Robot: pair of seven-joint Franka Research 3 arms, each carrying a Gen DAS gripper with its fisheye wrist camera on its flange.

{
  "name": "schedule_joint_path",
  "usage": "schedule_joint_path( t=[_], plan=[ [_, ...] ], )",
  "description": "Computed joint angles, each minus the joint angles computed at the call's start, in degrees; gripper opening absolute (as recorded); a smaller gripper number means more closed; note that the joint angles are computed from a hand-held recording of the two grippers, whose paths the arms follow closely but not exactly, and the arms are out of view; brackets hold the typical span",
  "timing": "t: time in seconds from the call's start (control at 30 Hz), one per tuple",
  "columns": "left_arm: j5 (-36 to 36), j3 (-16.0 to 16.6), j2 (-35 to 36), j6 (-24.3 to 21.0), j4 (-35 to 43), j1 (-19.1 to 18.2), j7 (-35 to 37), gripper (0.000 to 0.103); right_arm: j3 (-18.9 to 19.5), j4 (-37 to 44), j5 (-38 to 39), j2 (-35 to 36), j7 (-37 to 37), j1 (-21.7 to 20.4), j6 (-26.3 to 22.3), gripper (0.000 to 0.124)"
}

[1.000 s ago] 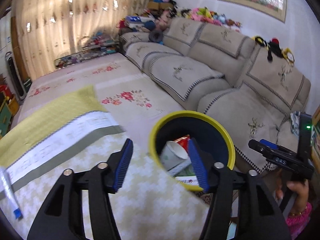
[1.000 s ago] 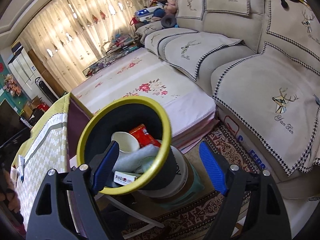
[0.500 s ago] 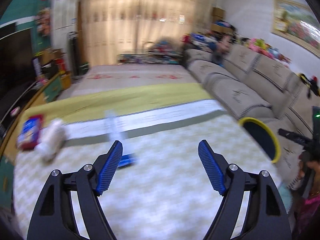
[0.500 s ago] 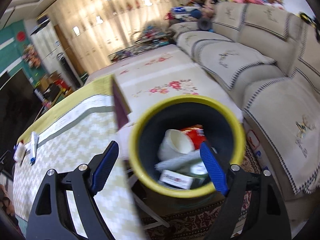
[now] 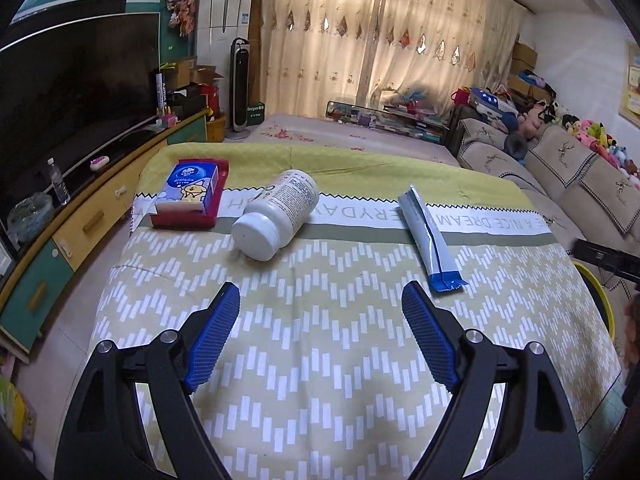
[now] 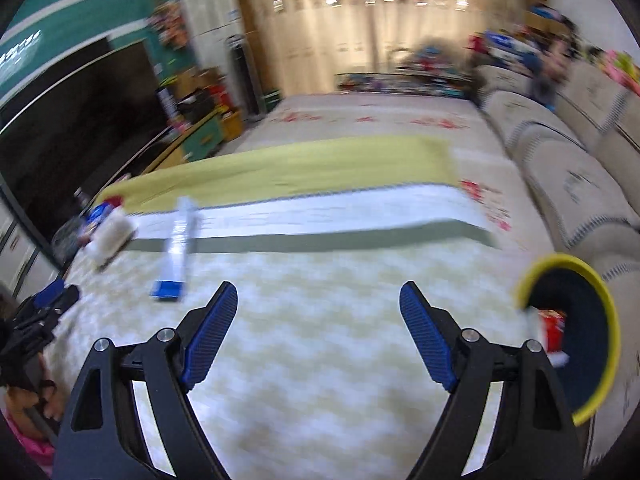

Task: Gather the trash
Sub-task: 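Grasp the blue-capped white tube with the right gripper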

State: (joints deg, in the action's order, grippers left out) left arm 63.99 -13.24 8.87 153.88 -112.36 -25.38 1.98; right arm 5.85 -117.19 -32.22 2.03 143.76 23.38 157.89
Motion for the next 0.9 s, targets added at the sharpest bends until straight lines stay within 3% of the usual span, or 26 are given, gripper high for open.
schedule_joint_path(
  t=[0.23,0.5,0.7,0.9],
  plan=[
    [2.6,-0.5,-1.8,-0.3,-1.5,-0.2,-4.3,0.086,-0.4,18.7,5.6,14.9,-8.7,5.3,-6.0,0.079],
    [3.4,-1.0,-2.1,1.0,-1.9,0.3,-5.5,0.087,-4.6,34.8,10.9,27.1,-14.6,11.0,-14.4,0.073],
    [3.9,-1.1,-2.3,2.0,-2.2,0.4,-6.4,0.088,-7.1,40.7,13.8,31.5,-16.5,13.2,-18.1,0.062],
    [3.8,-1.0,-2.1,2.4,-2.0,0.4,-6.5,0.088,-8.4,42.1,14.2,32.7,-16.4,14.4,-18.6,0.050]
  ],
)
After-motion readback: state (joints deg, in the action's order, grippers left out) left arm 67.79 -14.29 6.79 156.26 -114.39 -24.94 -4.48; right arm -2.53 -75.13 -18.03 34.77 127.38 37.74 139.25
